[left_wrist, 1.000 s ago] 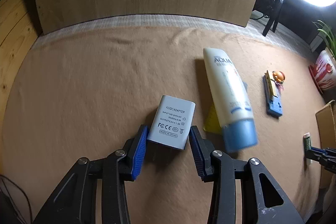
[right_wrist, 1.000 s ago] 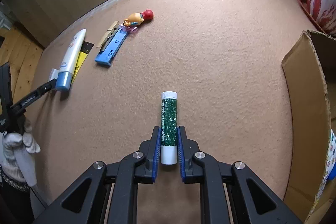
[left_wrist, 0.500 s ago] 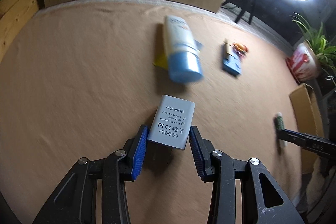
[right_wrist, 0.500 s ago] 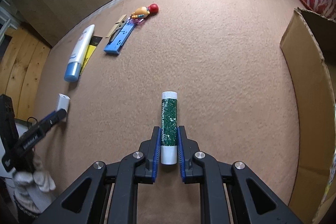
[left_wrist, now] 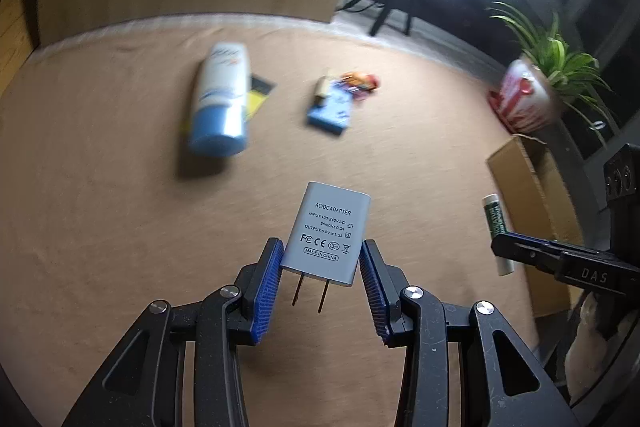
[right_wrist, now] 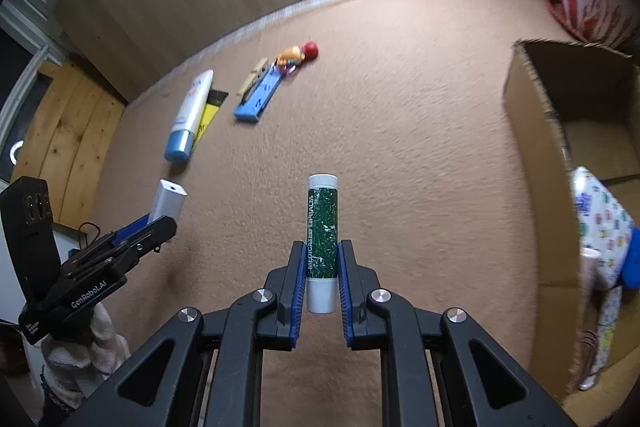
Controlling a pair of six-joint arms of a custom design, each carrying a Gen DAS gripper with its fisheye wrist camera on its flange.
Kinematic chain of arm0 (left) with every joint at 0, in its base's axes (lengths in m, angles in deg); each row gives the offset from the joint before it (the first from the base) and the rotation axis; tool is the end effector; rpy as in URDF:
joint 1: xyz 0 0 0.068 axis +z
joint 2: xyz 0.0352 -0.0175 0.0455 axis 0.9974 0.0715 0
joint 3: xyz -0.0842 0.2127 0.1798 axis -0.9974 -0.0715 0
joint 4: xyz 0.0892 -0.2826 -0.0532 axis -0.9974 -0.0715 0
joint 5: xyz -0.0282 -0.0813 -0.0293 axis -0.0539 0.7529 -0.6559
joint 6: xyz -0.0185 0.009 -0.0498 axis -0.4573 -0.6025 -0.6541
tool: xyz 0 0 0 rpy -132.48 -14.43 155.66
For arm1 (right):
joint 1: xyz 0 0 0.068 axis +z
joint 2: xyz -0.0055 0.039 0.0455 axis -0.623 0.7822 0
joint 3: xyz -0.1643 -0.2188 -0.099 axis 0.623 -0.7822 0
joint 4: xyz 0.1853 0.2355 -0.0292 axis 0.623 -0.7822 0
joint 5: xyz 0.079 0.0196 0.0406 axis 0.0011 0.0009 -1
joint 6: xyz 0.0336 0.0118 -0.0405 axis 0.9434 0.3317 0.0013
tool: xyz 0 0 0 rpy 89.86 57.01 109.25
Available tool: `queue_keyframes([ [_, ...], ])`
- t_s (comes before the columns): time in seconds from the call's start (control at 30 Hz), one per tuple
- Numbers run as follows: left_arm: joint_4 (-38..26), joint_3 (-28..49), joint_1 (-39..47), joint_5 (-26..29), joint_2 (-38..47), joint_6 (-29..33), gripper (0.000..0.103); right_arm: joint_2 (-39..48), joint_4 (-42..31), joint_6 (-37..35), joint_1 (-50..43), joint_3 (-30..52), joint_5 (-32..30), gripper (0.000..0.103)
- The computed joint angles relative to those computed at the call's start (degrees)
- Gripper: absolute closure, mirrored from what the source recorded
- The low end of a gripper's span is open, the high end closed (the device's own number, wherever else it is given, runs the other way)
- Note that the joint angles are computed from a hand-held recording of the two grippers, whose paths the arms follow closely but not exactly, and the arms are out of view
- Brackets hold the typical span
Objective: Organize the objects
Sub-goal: 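Carry the glue stick and charger to the box and release both grippers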
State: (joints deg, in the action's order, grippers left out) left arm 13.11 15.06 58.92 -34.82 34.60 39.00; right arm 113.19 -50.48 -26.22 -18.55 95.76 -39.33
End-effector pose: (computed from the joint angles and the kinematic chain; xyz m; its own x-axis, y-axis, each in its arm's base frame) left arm 0.2316 -0.1147 0.1487 -0.8242 -0.3044 -0.4775 -0.1634 0.9352 -0.3141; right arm 0.3184 0.1289 0.1812 -0.9163 -0.2160 -0.3373 -0.3378 0.8691 0.3613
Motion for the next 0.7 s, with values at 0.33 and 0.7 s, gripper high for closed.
queue_keyframes([
  [0.33,0.37,11.75,-8.75,-1.8,8.2,0.13,0.06,-9.04,-4.17,-5.49,-9.77,-2.6,-0.77,0.089],
  [0.7,0.74,28.36,-16.37,-0.77,22.42,2.73,0.06,-12.8,-6.42,-11.17,-23.9,-4.09,-0.11,0.089],
])
